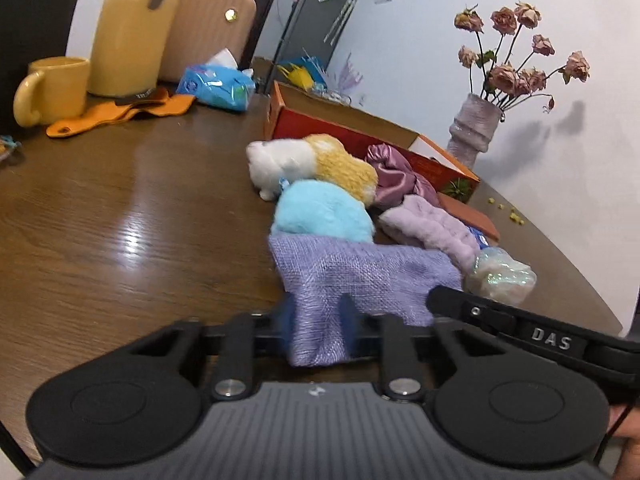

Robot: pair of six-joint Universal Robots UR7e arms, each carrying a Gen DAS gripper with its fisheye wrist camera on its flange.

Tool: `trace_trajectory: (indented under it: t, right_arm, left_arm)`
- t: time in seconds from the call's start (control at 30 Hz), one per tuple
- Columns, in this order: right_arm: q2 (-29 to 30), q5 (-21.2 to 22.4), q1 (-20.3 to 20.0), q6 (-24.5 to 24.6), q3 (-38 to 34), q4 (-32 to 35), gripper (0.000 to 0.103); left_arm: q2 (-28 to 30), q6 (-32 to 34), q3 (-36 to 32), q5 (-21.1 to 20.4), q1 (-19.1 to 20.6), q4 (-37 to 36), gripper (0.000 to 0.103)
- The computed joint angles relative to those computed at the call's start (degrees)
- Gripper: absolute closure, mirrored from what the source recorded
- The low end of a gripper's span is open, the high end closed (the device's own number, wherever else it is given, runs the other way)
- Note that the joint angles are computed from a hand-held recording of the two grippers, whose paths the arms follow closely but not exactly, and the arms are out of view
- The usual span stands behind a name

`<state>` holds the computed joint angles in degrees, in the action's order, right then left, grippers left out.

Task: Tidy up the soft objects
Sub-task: 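Carry the purple sachet with both tools into the cardboard box and open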

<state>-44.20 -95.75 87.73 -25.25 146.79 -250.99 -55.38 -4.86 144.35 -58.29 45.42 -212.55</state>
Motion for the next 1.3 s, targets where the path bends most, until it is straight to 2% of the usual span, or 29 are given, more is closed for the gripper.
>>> trace_trajectory:
  t: [0.03,0.17,0.3,0.37,0.43,0.5,0.57,0.7,0.77,0.83,0.93,1.0,1.03,1.1,1.2,1.3]
  right_arm:
    - [0.20,-0.03,0.04,-0.11,0.15,-0.55,0.096]
    - [-0.46,1.06,0.87,-1.55,1.27,-2.88,0.099]
    - [-7.08,3.38,3.60,-4.25,0.99,0.93,0.100]
    - [-12.72,3.69,5.69,-6.42,-1.41,7.46,0.100]
    - [-17.86,3.14,7.52,-7.34,-5.54,15.86,0.100]
    - [-21.55,3.01,8.61,-7.41,-11.47,25.68,0.100]
    - [-22.32,1.82,9.50,-7.91,-19.49,35.53,0.100]
    - [-16.73,-4.41,10.00,-8.73,-39.07,54.23,0.100]
    - [-11.99,-7.21,8.83,-7.09,-49.12,63.39,0.100]
    - [-6.67,-9.54,7.19,-4.29,-58.73,72.16,0.100]
    - [0.76,-14.37,5.55,-3.21,-69.60,78.76,0.099]
    - [3.91,-15.41,4.76,-1.81,-74.58,83.44,0.097]
    - [5.08,-15.78,4.54,-0.98,-76.30,84.87,0.093]
    - [6.16,-15.92,4.03,-0.27,-77.80,86.61,0.079]
    - [6.03,-14.98,3.60,1.33,-78.30,89.71,0.074]
    - [4.59,-14.75,3.56,1.26,-76.32,88.16,0.073]
  left_arm:
    - [0.00,0.26,0.16,0.17,-0.30,-0.37,0.093]
    - [-2.90,0.79,0.31,-2.56,-1.07,0.80,0.095]
    - [-6.65,5.24,-4.06,-6.50,-1.65,3.72,0.096]
    - [-7.52,7.42,-8.91,-8.54,-1.44,7.35,0.096]
    - [-7.32,8.75,-15.85,-10.53,-0.68,14.05,0.096]
    - [-4.62,11.08,-24.02,-9.37,-0.07,20.39,0.096]
    - [-0.25,13.35,-32.90,-8.23,1.37,25.14,0.096]
    - [10.99,14.58,-52.85,-9.00,6.33,37.49,0.096]
    - [17.51,13.89,-62.66,-7.40,8.90,43.31,0.096]
    - [23.26,10.90,-71.07,-4.05,10.61,48.99,0.096]
    - [30.03,11.30,-80.35,-0.94,12.27,53.78,0.095]
    - [32.51,14.13,-83.39,0.32,12.60,54.47,0.091]
    - [33.35,14.82,-84.57,0.96,12.62,55.14,0.077]
    - [34.29,15.78,-85.82,2.17,12.55,55.97,0.068]
    - [33.82,18.41,-84.35,1.94,12.29,53.26,0.068]
    - [32.54,18.06,-82.88,2.16,11.87,51.78,0.067]
